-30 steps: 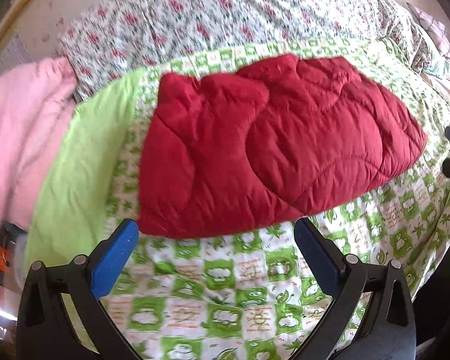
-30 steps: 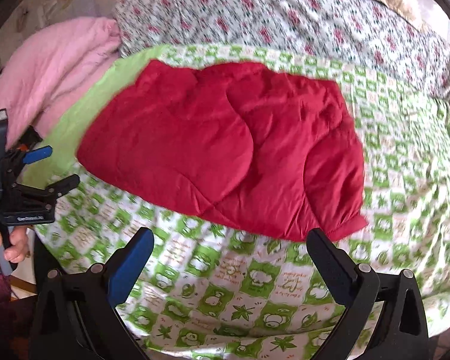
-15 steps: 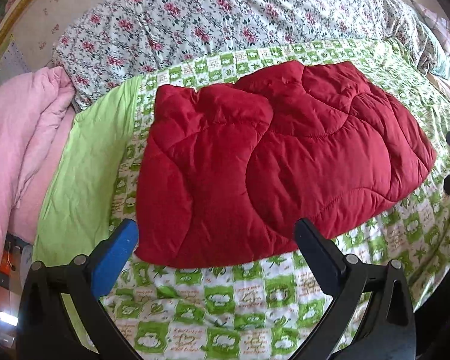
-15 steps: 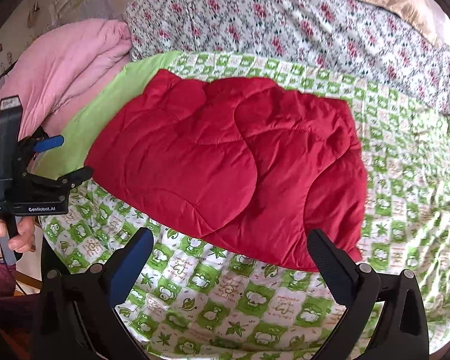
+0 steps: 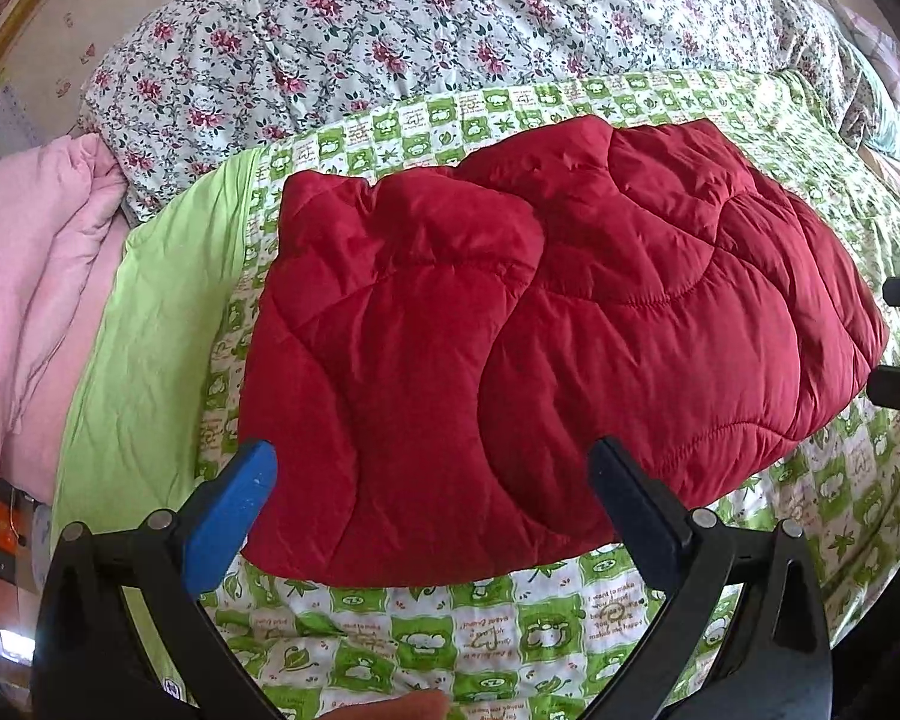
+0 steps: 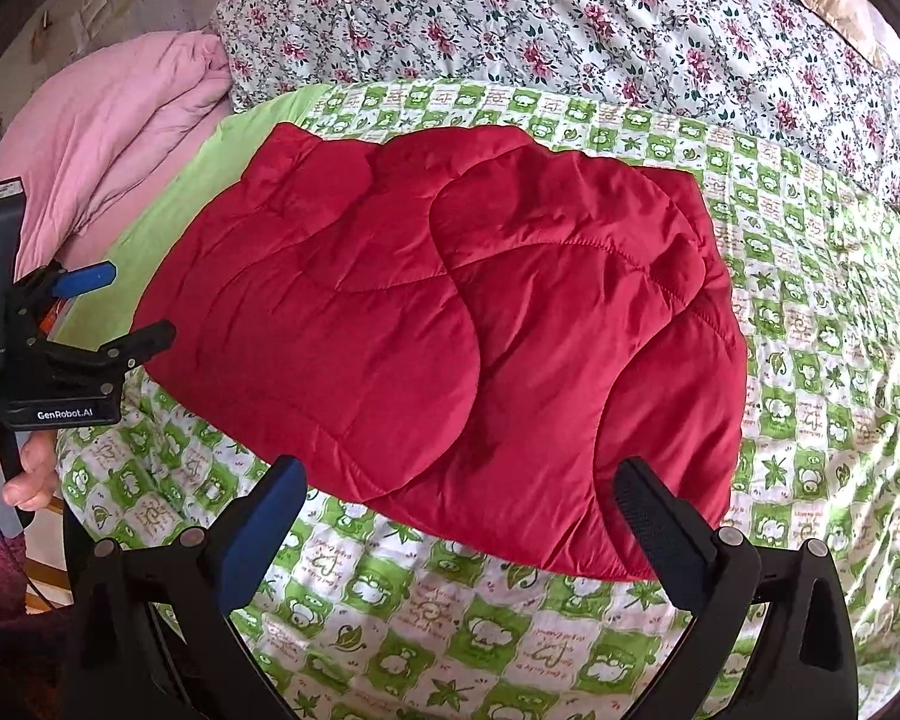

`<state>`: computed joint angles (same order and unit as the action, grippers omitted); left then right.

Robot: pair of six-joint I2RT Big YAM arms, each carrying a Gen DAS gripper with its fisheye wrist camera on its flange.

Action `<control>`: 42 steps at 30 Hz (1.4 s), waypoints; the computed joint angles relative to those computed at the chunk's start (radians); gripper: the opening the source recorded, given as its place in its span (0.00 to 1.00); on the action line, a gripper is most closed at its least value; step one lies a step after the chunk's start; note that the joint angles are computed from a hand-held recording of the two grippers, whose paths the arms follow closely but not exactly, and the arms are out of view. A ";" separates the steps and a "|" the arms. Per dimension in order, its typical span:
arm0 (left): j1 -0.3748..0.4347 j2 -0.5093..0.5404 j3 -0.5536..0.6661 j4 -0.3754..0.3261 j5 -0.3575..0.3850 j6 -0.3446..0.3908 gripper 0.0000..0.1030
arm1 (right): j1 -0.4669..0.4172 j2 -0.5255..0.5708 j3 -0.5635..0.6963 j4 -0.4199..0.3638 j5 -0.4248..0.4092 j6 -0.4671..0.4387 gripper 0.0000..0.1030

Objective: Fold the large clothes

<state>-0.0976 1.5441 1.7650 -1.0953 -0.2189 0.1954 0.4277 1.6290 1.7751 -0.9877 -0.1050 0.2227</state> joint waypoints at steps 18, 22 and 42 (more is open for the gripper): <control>0.003 0.014 0.021 -0.004 -0.002 0.003 1.00 | -0.008 0.043 0.061 -0.029 -0.005 -0.023 1.00; 0.004 0.015 0.022 -0.005 -0.002 0.004 1.00 | -0.008 0.042 0.061 -0.029 -0.005 -0.024 1.00; 0.008 0.011 0.028 -0.004 -0.005 0.008 1.00 | -0.007 0.043 0.070 -0.036 -0.007 -0.036 1.00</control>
<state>-0.0901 1.5550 1.7933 -1.0989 -0.2236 0.2030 0.4208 1.6724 1.8455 -1.0235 -0.1116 0.1866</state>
